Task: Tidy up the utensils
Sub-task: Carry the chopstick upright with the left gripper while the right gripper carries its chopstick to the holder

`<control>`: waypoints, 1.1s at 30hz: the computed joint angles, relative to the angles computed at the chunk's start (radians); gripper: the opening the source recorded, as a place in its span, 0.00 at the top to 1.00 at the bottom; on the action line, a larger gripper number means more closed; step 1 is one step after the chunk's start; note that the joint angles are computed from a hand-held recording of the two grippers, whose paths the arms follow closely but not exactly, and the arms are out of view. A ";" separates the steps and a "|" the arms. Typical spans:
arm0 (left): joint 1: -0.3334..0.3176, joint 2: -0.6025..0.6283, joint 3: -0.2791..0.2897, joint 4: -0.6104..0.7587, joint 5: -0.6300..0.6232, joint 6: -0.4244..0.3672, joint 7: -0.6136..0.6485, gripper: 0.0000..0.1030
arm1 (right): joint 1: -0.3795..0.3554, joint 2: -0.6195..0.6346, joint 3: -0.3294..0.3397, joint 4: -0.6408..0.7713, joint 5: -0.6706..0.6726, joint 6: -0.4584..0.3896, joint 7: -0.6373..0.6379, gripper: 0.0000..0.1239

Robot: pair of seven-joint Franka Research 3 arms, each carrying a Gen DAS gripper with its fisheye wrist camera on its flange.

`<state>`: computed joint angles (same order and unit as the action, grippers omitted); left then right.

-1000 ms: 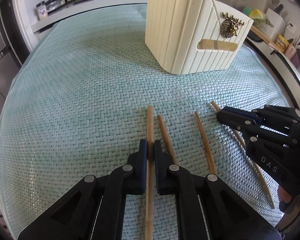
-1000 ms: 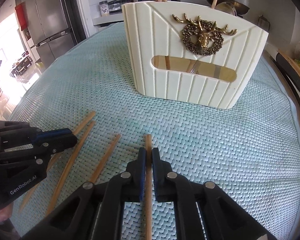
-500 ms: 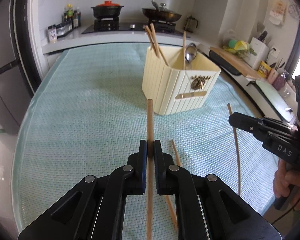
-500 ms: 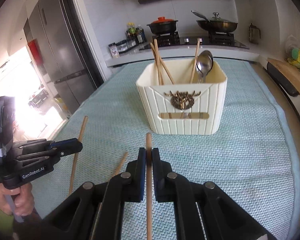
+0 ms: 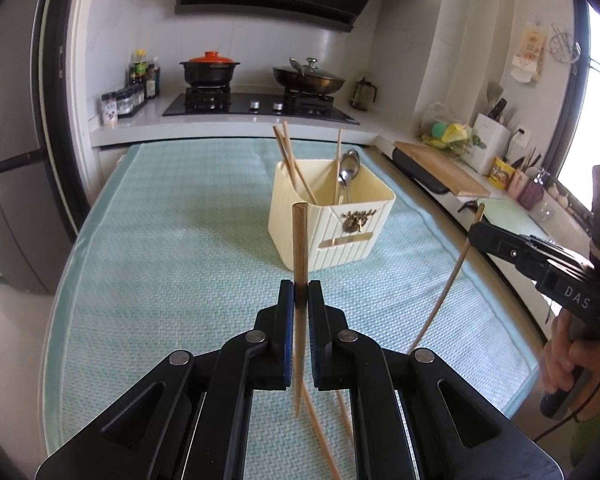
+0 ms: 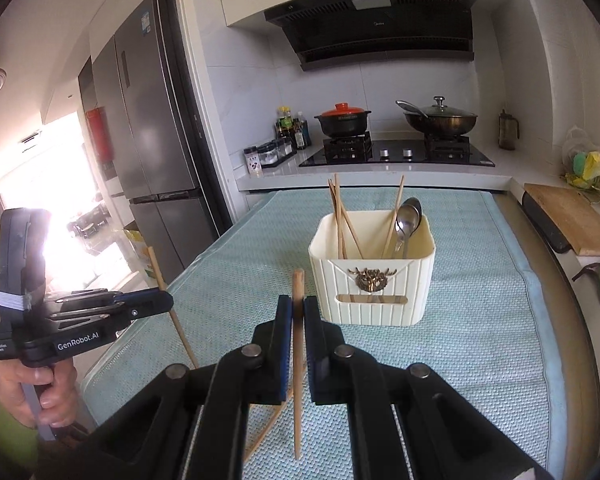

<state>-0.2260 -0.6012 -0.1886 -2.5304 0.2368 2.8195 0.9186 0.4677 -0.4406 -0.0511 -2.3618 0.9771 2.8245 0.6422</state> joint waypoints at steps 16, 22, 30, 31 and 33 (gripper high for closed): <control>-0.014 0.003 0.020 0.036 -0.022 0.034 0.005 0.95 | 0.034 -0.027 -0.008 0.011 -0.015 0.068 -0.014 0.95; -0.014 0.061 0.035 0.127 -0.028 0.052 0.044 0.95 | 0.037 0.001 -0.017 0.069 -0.045 0.084 -0.020 0.95; 0.036 0.222 0.027 0.370 -0.011 0.056 0.097 0.95 | 0.015 0.112 -0.012 0.258 -0.084 0.125 -0.028 0.95; 0.047 0.246 0.022 0.404 -0.005 0.060 0.094 0.95 | 0.010 0.133 -0.009 0.289 -0.091 0.130 -0.026 0.95; 0.089 0.298 -0.004 0.476 0.034 0.065 0.065 0.95 | 0.001 0.179 -0.001 0.350 -0.097 0.153 -0.030 0.95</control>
<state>-0.1370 -0.3031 -0.1926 -2.0545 0.2704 2.8850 0.9836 0.4687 -0.2620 -0.0521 -2.0117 0.8803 2.9779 0.6120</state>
